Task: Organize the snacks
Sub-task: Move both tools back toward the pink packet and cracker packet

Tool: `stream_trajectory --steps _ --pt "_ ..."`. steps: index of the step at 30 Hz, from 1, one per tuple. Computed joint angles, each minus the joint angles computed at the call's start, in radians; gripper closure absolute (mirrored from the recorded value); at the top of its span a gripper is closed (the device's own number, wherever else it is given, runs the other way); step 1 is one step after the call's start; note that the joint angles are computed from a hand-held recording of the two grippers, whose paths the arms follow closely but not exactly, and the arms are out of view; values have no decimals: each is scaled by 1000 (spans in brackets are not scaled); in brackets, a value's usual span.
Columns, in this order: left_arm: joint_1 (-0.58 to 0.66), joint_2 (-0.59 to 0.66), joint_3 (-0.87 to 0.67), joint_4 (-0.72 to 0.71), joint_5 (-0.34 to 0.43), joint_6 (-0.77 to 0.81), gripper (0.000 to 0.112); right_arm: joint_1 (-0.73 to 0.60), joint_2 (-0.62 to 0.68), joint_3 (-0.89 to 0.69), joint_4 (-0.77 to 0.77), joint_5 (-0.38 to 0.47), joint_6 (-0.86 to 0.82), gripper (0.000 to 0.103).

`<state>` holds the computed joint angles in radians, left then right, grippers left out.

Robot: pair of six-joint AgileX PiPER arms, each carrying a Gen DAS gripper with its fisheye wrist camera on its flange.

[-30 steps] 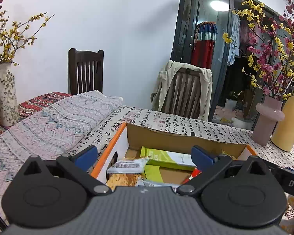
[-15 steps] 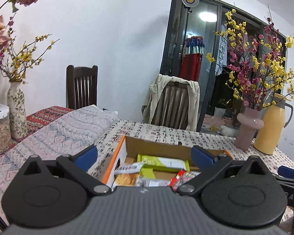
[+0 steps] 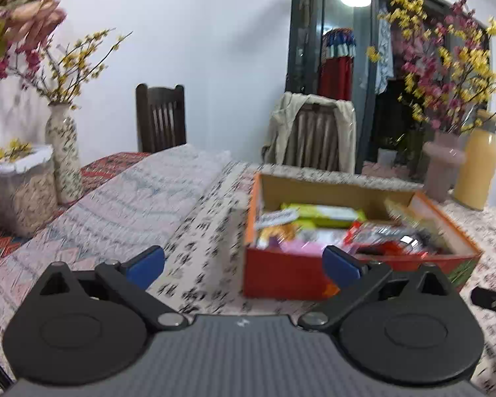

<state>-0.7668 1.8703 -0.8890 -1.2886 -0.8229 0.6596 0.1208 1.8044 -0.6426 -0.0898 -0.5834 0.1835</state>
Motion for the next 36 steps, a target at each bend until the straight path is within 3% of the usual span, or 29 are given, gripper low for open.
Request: stream_trajectory --steps 7,19,25,32,36 --pt "36 86 12 43 -1 -97 9 -16 85 -19 -1 -28 23 0" --pt "74 73 37 105 56 -191 9 -11 103 -46 11 5 19 0" --pt "90 64 52 144 76 -238 9 37 78 -47 110 33 -65 0" --pt "101 60 57 156 91 -257 9 151 62 -117 -15 171 58 0" --pt "105 56 62 166 98 -268 9 225 90 -198 -7 267 78 0"
